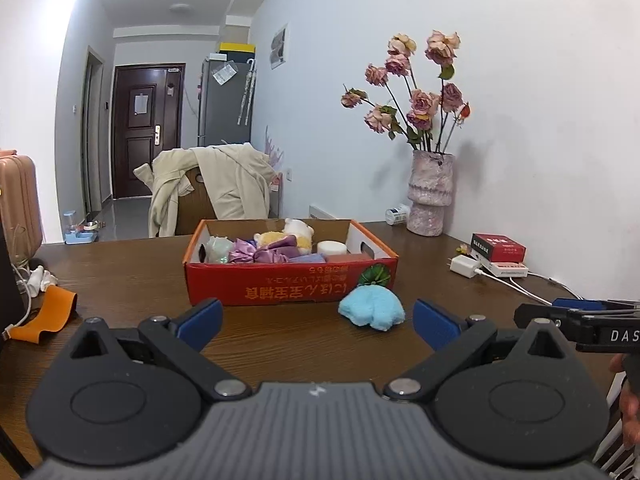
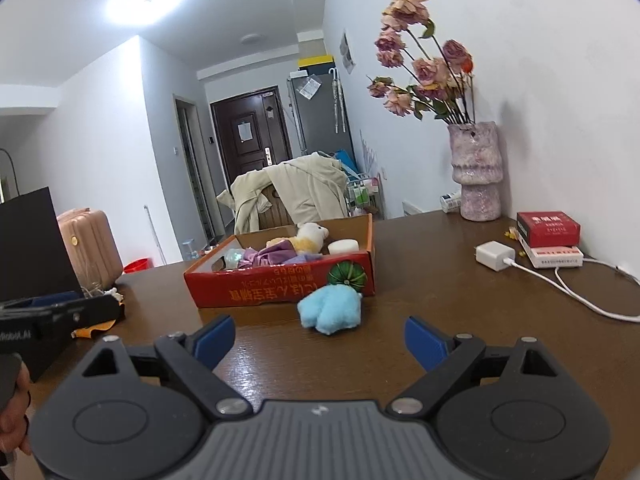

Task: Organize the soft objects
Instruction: 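Move both tools back toward the light-blue plush toy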

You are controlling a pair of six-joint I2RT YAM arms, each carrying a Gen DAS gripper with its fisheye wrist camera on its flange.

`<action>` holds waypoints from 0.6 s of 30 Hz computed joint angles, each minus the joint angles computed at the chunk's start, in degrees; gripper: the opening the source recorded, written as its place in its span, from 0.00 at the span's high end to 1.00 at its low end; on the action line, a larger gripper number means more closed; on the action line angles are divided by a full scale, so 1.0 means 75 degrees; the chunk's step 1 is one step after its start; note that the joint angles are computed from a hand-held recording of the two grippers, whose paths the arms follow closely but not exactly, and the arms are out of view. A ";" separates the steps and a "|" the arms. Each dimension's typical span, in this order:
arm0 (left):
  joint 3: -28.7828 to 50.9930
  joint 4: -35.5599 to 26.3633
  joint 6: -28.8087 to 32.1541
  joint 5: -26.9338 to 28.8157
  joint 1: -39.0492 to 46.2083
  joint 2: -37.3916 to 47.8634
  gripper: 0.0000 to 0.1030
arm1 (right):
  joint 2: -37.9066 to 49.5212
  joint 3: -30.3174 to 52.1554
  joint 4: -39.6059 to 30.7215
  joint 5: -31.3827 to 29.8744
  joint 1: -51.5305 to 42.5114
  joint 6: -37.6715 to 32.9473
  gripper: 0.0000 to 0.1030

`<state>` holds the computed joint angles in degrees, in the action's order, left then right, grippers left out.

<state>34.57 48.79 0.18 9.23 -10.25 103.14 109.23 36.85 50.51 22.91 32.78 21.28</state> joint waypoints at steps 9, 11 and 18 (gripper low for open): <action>0.1479 -0.1029 0.0007 -0.0169 -0.0404 0.1241 0.00 | 0.0935 0.0557 0.0167 -0.0842 -0.0755 0.0347 0.12; 0.2075 -0.1259 -0.0130 -0.0216 -0.0471 0.1722 0.00 | 0.1239 0.0858 0.0155 -0.1168 -0.0963 0.0337 0.14; 0.5161 -0.2863 -0.0556 -0.0120 -0.0582 0.3681 0.17 | 0.2539 0.2982 -0.0868 -0.2249 -0.1742 0.0101 0.26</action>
